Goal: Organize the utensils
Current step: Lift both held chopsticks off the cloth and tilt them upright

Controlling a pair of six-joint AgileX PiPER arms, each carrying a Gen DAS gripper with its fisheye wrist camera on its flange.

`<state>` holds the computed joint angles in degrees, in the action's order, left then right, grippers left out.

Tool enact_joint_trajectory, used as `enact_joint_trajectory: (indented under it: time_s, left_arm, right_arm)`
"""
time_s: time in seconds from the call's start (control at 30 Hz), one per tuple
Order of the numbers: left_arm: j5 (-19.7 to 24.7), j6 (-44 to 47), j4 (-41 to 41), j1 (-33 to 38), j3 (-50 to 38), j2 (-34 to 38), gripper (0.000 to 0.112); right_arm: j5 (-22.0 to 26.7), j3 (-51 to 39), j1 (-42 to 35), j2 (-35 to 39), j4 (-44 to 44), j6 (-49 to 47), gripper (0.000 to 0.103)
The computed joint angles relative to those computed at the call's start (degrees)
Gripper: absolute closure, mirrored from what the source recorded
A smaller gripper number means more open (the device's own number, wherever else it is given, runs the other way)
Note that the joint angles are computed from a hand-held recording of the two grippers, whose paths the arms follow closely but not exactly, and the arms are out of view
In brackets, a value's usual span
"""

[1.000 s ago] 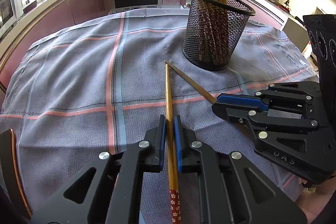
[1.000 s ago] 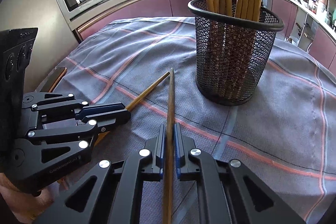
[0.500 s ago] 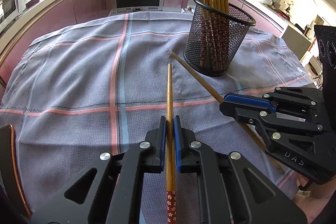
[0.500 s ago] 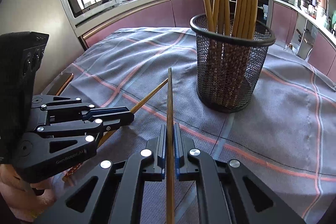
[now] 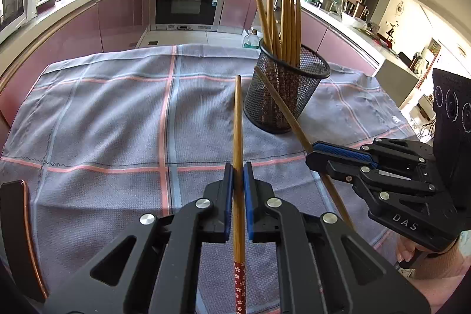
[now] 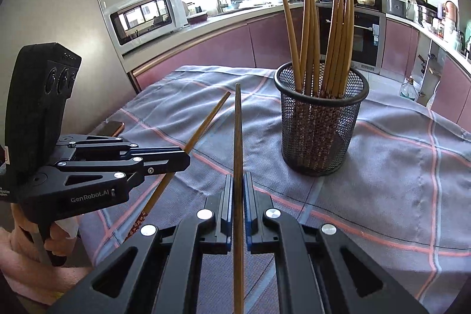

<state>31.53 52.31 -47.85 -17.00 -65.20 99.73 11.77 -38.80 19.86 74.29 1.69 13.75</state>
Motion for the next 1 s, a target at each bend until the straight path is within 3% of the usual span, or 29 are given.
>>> enact_joint_trajectory:
  time_s: [0.23, 0.33, 0.57, 1.0]
  left_arm:
    - [3.3, 3.8, -4.6, 1.9, 0.4, -2.2, 0.104]
    - [4.4, 4.9, -6.0, 2.4, 0.7, -3.2, 0.104]
    - [6.8, 6.2, -8.0, 3.5, 0.3, -4.6, 0.104]
    - [8.6, 8.1, -10.6, 3.8, -0.1, -7.7, 0.104]
  right_arm:
    - [-1.0, 1.2, -0.4, -2.9, 3.0, -2.5, 0.098]
    - [-1.1, 1.6, -1.5, -3.9, 10.9, -10.1, 0.098]
    - [-1.3, 2.0, -3.3, -5.9, 18.0, -17.1, 0.098]
    - [-1.8, 2.8, -4.9, -9.5, 19.7, -18.6, 0.098]
